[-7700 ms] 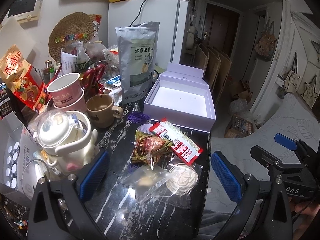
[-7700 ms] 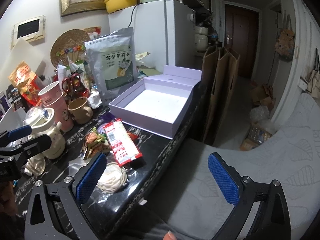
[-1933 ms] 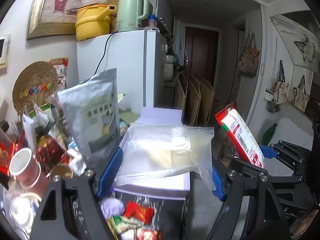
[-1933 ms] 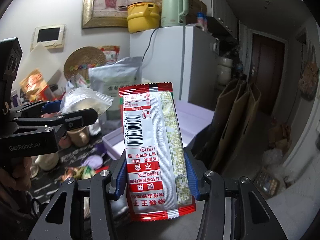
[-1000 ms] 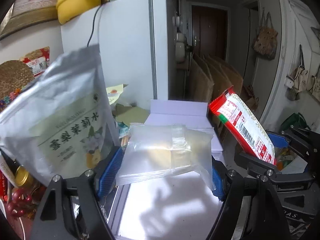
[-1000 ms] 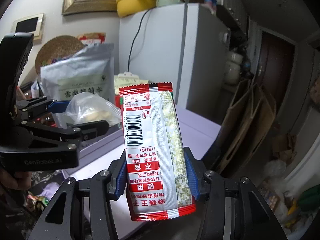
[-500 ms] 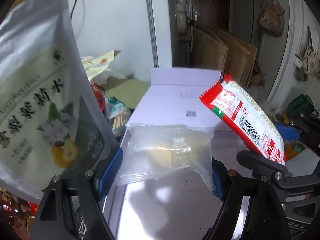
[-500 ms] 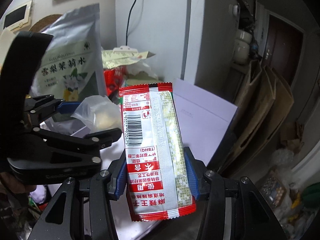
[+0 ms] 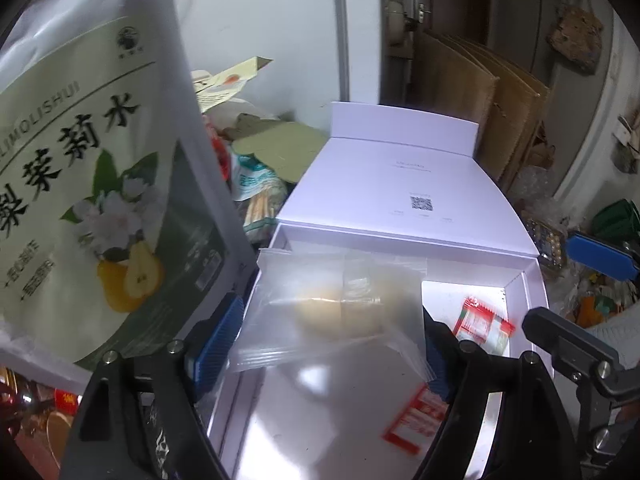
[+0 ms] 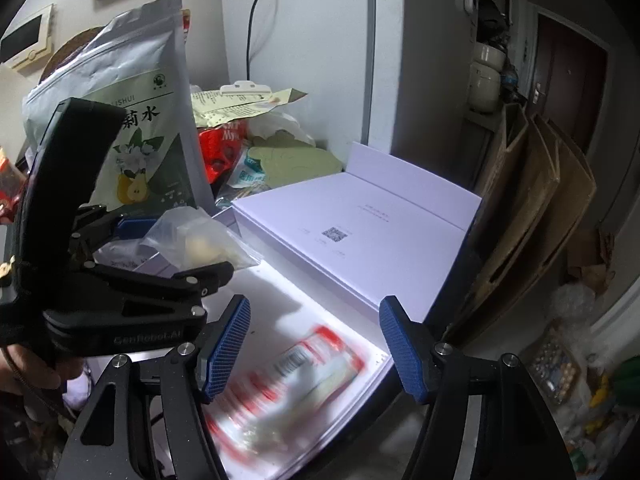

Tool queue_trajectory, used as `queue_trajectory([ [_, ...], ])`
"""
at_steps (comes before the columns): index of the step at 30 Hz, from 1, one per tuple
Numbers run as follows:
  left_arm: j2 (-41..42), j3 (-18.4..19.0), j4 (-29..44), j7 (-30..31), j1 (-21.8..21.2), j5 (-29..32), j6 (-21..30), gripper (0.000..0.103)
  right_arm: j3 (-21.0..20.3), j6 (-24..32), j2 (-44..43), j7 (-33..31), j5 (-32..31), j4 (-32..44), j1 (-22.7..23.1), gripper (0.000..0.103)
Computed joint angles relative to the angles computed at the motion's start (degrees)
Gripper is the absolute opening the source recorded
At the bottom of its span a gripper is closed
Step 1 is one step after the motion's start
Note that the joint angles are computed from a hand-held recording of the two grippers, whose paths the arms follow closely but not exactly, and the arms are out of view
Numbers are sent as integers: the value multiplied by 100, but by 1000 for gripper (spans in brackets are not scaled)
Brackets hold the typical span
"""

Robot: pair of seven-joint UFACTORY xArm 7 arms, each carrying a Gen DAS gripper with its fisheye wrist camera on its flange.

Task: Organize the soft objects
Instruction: 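Open the right tool to drop the packet in the box while the left tool releases the zip bag there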

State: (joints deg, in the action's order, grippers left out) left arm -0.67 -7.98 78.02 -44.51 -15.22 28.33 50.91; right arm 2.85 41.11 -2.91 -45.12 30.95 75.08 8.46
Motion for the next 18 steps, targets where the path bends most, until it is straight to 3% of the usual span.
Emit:
queue_trajectory([
  [7, -115, -77, 70, -103, -52, 224, 236, 81, -17, -97, -203, 92, -162, -105, 20, 68],
  [13, -165, -127, 187, -201, -70, 347, 306, 93, -90, -112, -397, 146, -153, -135, 53, 68],
  [18, -247, -153, 238, -224, -71, 300, 374, 93, -149, -126, -515, 239, -234, -117, 52, 68],
])
